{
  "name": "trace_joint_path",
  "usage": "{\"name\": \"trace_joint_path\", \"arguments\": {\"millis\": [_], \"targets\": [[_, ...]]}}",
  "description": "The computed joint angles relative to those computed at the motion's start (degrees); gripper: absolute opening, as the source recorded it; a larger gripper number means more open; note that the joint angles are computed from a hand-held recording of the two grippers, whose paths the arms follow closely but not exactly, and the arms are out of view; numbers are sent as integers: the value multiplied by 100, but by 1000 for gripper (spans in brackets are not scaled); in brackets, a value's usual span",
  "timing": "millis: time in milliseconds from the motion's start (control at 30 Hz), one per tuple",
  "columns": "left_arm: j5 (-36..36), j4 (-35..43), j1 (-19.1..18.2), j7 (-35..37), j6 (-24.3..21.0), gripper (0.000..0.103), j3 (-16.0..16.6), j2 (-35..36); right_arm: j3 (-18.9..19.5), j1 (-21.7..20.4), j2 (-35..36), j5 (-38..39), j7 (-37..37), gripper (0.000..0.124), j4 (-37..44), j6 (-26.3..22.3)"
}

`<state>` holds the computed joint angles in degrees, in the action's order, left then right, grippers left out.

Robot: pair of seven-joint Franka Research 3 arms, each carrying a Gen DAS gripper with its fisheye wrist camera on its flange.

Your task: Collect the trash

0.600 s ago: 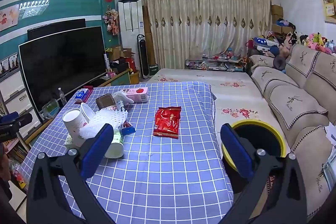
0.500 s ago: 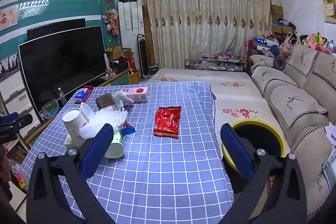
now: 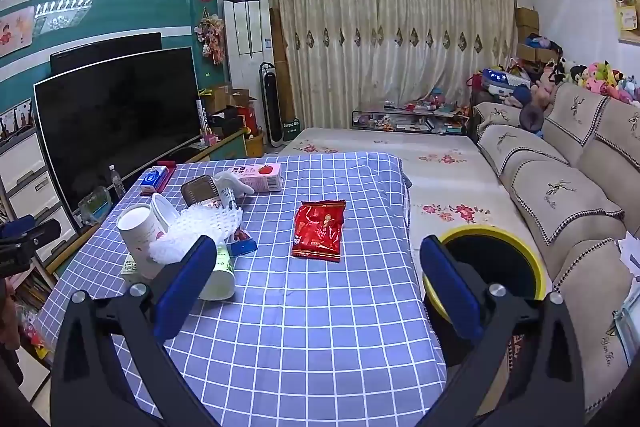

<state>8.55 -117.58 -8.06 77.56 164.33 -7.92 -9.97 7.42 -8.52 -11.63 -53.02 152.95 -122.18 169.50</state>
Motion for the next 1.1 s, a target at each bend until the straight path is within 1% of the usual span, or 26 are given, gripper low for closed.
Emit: {"name": "trace_joint_path", "arguments": {"millis": [200,433,1100], "targets": [[-141,-12,-36,136,10,99,46,-11,15,-32,0,-41,90,97,-2,27],[-141,-14,-21,158,-4,99,30,10,-14,-10,25,-58,83,97,1,26],[-150,-5,-14,183,-33,99,10,56,-41,50,29,132,-90,97,-3,-24]]}}
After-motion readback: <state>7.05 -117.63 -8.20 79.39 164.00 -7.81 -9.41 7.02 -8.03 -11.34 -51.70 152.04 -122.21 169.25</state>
